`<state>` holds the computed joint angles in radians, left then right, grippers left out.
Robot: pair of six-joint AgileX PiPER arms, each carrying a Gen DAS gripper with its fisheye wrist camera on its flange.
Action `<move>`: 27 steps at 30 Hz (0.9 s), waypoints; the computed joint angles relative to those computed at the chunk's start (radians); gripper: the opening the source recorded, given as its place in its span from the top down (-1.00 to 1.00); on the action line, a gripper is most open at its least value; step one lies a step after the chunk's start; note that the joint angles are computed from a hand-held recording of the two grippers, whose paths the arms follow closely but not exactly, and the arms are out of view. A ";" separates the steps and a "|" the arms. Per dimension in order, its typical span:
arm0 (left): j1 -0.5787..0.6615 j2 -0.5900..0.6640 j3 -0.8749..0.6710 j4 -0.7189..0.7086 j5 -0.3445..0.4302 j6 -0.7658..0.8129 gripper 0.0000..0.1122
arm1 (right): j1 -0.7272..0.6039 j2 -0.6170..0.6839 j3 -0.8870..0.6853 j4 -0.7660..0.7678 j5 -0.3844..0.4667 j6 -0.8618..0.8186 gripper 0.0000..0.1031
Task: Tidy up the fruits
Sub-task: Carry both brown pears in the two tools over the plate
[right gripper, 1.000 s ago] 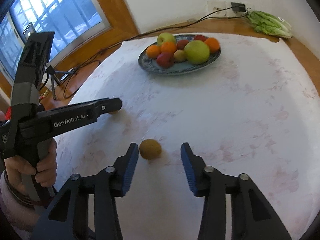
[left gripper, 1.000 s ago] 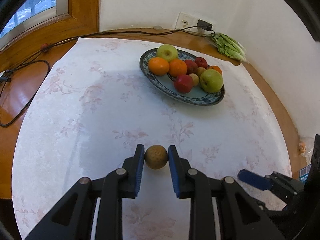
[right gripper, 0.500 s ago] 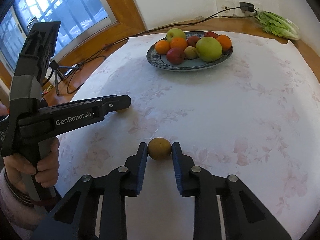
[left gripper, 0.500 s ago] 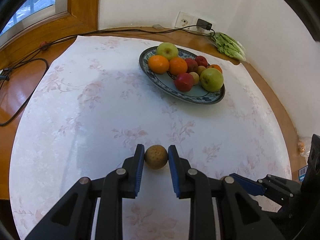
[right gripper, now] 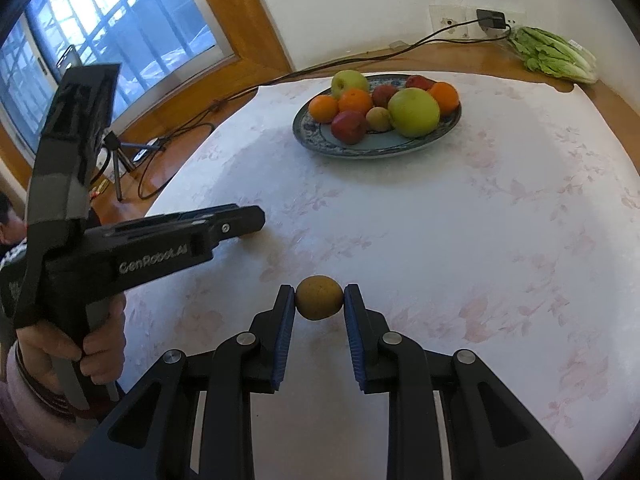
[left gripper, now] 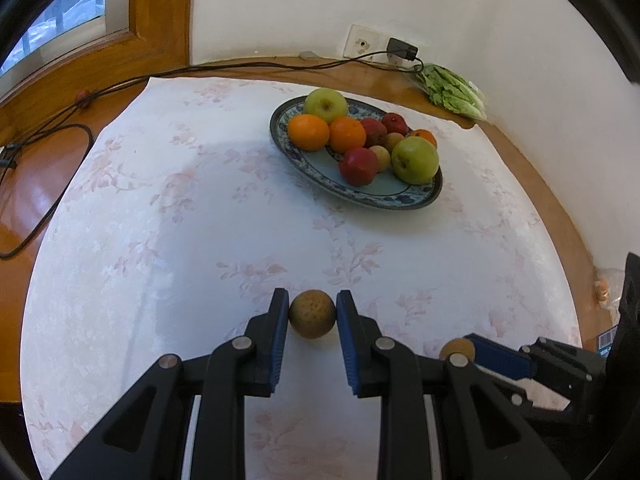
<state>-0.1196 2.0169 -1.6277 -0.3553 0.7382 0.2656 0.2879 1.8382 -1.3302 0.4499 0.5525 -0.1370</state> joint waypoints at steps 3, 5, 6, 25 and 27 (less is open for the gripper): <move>-0.006 -0.007 -0.013 0.005 0.003 0.004 0.55 | -0.013 0.007 -0.024 0.000 0.018 0.009 0.49; -0.009 -0.007 -0.029 0.001 0.009 0.015 0.55 | -0.020 0.012 -0.048 -0.013 0.034 0.021 0.49; -0.008 -0.002 -0.044 -0.009 0.019 0.026 0.55 | -0.022 0.015 -0.061 -0.022 0.040 0.028 0.49; -0.043 0.204 -0.451 0.059 0.123 0.013 0.55 | -0.033 0.179 -0.436 -0.228 0.174 0.194 0.49; -0.043 0.246 -0.504 0.056 0.139 0.003 0.55 | -0.032 0.211 -0.471 -0.251 0.167 0.217 0.49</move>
<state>-0.1628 2.2632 -2.1320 -0.2990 0.8771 0.2690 0.2562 2.0492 -1.8012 0.1993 0.7192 0.0804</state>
